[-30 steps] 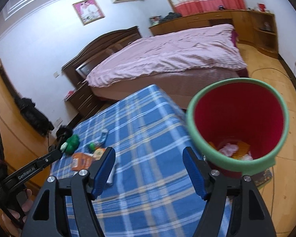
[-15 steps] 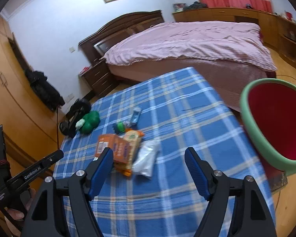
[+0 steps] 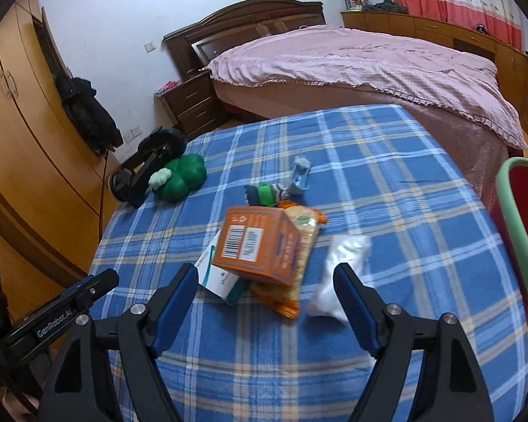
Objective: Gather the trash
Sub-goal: 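Grasp the orange cardboard box with the right tool while the left tool grasps the white medicine box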
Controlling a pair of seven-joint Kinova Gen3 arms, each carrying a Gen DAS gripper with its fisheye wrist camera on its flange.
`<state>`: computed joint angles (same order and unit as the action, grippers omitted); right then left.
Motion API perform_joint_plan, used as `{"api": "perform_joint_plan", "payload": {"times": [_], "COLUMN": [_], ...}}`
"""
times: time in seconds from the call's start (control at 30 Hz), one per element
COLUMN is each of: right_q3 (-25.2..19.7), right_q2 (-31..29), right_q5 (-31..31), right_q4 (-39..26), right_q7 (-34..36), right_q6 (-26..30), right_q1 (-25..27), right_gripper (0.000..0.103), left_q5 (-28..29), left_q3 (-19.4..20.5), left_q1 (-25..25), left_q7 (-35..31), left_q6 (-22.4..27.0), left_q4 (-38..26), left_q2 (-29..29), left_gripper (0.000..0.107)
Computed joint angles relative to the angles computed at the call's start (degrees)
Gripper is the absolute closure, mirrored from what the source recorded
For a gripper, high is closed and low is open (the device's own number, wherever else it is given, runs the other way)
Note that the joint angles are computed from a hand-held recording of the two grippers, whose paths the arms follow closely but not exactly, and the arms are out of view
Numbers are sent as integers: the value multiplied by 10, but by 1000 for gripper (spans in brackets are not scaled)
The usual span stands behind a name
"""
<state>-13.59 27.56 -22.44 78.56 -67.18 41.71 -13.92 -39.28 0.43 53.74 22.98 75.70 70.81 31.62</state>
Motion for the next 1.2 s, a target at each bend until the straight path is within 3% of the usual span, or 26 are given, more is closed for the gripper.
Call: {"api": "perform_joint_plan", "payload": {"times": [0.2,0.37,0.5,0.53,0.83,1.2], "right_q3": [21,22,20,20,-1,7], "right_q2": [8,21,27,29,18,-4], "right_q5": [53,70,76,77,36,-9], "right_q4": [0,-17,-25,-29,-15,-3], "right_q7": [-31,-52,-57,-57,-20,-1], "right_q6": [-31,-25,-19,-15,-16,-33], "right_q1": [-43,-46,-44,-43,1,56], "right_gripper": [22,23,47,48,49,49], "left_q5": [6,4,6,7,8,21], "left_q3": [3,4,6,6,0,-9], "left_q1": [-7,-9,-16,-17,-18,-25], "left_q7": [19,25,20,18,-18,-88], "left_q6": [-28,-36,-49,-51,-50,-63], "left_q4": [30,38,40,38,10,-46], "left_q2": [-10,-12,-11,-10,4,33], "left_gripper": [64,64,64,64,64,64]}}
